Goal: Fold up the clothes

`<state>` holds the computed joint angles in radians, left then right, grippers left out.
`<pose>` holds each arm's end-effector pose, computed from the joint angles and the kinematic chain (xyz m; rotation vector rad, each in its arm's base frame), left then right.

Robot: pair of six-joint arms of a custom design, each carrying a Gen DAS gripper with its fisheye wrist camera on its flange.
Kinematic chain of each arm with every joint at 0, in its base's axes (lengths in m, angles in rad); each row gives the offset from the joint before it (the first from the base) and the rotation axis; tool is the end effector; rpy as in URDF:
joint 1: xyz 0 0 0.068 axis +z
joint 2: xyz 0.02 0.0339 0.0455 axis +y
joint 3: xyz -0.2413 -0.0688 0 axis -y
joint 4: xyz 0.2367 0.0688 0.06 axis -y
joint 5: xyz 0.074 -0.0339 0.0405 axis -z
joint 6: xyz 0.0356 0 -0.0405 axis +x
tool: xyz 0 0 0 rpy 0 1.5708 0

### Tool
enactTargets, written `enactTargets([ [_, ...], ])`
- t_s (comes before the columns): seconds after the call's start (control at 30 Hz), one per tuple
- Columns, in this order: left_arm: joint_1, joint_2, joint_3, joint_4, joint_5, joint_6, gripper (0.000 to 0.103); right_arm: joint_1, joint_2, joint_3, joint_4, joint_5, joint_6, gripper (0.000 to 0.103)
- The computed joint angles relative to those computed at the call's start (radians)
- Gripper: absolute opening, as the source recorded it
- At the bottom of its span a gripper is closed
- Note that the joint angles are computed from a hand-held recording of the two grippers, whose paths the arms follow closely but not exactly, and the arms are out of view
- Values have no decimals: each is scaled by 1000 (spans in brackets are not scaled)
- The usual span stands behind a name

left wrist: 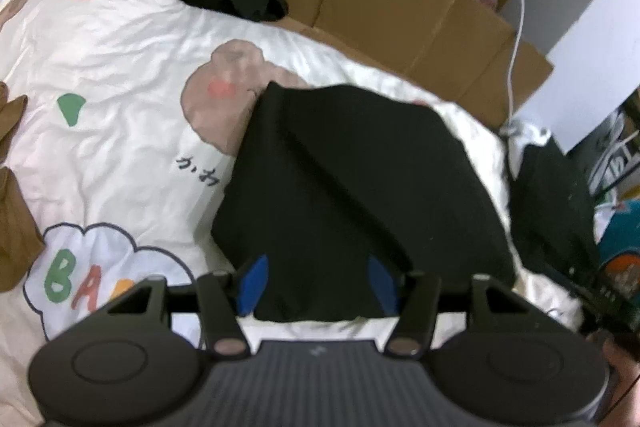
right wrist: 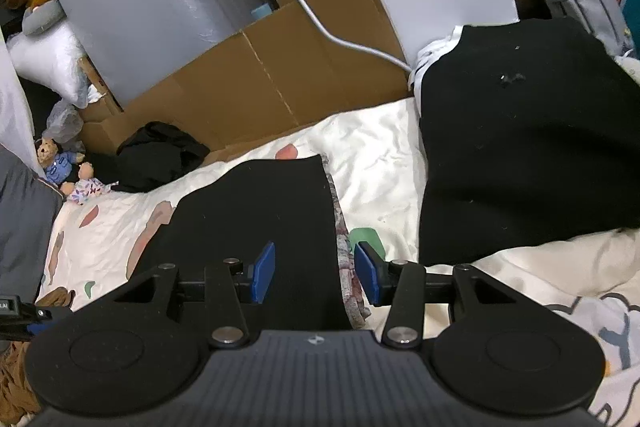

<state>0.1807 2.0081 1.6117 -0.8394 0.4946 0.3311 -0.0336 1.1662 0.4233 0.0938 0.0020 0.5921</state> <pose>0.3949 0.0550 0.1966 0.3116 2.6316 -0.5334 0.2271 -0.0077 0.1531 0.6896 2.1282 0.3040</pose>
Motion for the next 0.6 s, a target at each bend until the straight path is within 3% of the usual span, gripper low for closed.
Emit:
enactTargets([
  [0.2, 2, 6, -73, 68, -62, 6, 60, 8, 64, 28, -36, 1, -31, 49],
  [0.33, 24, 50, -51, 31, -71, 13, 60, 6, 83, 42, -68, -7, -29, 49],
  [0.6, 26, 98, -67, 63, -76, 37, 58, 7, 123, 59, -90, -8, -12, 49],
])
